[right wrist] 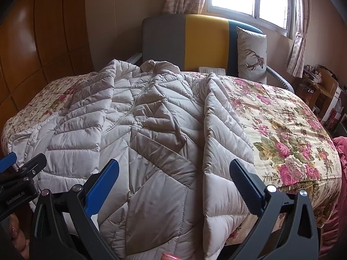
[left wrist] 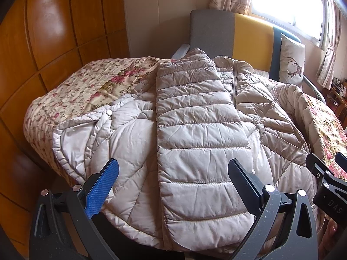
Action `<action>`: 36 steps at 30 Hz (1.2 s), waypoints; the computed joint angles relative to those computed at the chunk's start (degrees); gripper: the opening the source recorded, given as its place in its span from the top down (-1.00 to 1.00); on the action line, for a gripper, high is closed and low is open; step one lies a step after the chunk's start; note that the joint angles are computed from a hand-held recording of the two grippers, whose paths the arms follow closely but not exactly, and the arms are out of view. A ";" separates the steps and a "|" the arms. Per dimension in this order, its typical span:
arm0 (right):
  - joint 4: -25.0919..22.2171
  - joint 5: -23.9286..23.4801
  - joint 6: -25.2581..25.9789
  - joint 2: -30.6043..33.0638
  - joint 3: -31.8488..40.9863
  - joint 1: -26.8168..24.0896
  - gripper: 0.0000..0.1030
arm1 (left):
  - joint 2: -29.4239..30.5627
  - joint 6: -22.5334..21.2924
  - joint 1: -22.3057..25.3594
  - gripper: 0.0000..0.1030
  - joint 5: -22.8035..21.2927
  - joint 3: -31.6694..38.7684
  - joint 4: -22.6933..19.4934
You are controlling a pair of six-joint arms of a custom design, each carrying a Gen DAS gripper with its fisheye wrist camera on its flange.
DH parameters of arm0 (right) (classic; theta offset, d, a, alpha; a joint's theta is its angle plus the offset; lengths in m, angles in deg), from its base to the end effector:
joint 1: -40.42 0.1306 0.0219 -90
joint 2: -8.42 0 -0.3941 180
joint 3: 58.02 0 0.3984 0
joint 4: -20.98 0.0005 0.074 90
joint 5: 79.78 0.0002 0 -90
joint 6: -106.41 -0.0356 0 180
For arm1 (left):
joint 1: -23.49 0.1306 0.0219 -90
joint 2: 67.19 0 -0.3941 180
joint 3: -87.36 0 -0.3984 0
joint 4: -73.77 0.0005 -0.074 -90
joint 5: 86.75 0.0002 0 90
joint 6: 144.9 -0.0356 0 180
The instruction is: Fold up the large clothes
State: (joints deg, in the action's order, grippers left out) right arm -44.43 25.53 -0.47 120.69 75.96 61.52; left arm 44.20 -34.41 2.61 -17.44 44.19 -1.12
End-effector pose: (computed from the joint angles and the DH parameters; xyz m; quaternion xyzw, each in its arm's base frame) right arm 0.5816 0.2138 0.5677 0.0188 0.9126 0.0110 0.4083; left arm 0.5602 -0.2008 0.5870 -0.0591 0.9230 0.0372 0.3784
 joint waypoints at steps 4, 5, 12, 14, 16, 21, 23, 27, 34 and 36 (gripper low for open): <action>-0.17 -0.18 0.07 0.05 -0.05 -0.04 -0.97 | -0.21 0.02 0.00 -0.94 -0.09 -0.41 0.22; -0.08 -0.27 0.10 0.02 -0.13 -0.05 -0.97 | -0.26 0.03 0.03 -0.94 -0.12 -0.57 0.32; -0.36 -0.23 0.45 0.12 0.05 0.02 -0.97 | -0.23 0.00 0.05 -0.94 -0.36 -0.73 0.40; -0.49 -0.37 0.39 0.28 0.19 0.04 -0.97 | -0.18 0.13 0.04 -0.94 -0.43 -0.71 0.24; -0.62 -0.35 0.43 0.36 0.18 0.02 -0.97 | -0.15 0.27 0.07 -0.94 -0.36 -0.76 0.18; -0.87 -0.47 0.70 0.39 0.05 0.03 -0.97 | -0.13 0.38 0.10 -0.94 -0.40 -0.97 0.20; -0.83 -0.40 0.88 0.47 0.20 0.06 -0.97 | -0.22 0.38 0.11 -0.94 -0.36 -1.14 0.26; -0.79 -0.39 0.89 0.63 0.38 0.09 -0.97 | -0.29 0.48 0.10 -0.94 -0.41 -1.38 0.25; -1.08 -0.82 -0.01 0.73 0.54 -0.27 -0.97 | -0.60 0.19 -0.01 -0.94 -0.20 -2.20 0.98; -0.90 -1.05 0.01 0.70 0.55 -0.30 -0.97 | -0.65 0.24 -0.02 -0.94 -0.11 -2.39 1.17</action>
